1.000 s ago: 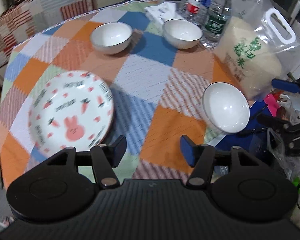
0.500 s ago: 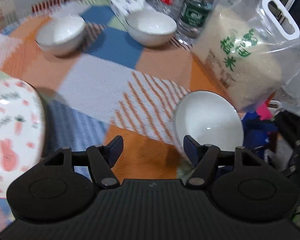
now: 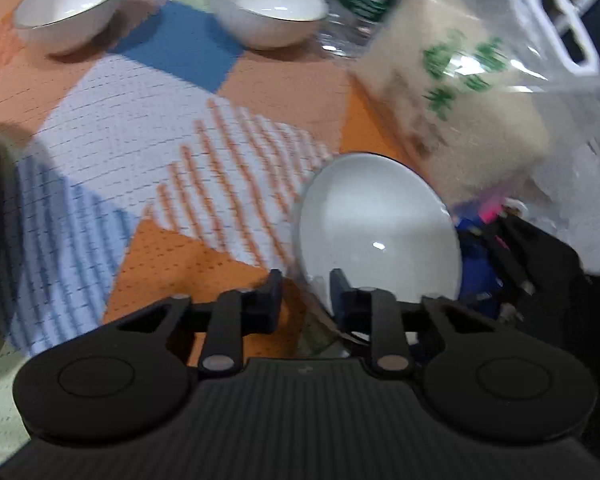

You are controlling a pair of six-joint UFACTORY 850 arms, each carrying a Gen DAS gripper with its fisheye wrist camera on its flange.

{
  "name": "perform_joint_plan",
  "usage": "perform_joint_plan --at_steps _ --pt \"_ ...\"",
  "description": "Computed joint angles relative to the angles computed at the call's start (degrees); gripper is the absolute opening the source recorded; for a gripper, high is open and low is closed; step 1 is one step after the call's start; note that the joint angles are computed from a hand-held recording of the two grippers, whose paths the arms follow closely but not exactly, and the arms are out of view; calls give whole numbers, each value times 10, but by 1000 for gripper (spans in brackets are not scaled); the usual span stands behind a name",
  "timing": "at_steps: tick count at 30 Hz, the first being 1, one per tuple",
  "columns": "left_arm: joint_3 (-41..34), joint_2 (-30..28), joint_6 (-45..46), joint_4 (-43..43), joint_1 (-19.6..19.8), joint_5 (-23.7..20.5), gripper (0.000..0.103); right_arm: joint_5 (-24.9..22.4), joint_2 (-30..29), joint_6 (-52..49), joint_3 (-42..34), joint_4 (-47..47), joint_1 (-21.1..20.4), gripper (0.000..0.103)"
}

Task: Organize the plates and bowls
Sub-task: 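Lift the white bowl with the right gripper toward the plate stack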

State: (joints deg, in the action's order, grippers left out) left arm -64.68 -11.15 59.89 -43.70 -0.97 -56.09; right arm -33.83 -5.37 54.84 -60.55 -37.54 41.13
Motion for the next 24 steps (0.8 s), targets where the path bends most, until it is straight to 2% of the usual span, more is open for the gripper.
perform_joint_plan --at_steps 4,12,20,24 --pt "15 16 29 0 -4 22 21 7 -5 -15 -4 22 -8 94" --pt "2 15 19 19 9 2 22 17 -7 -21 -8 22 -1 94" --pt "-37 2 -17 26 37 -34 21 8 -23 -57 -49 15 4 94" --pt "-46 8 -12 31 48 -27 21 16 -36 -86 -73 16 3 94"
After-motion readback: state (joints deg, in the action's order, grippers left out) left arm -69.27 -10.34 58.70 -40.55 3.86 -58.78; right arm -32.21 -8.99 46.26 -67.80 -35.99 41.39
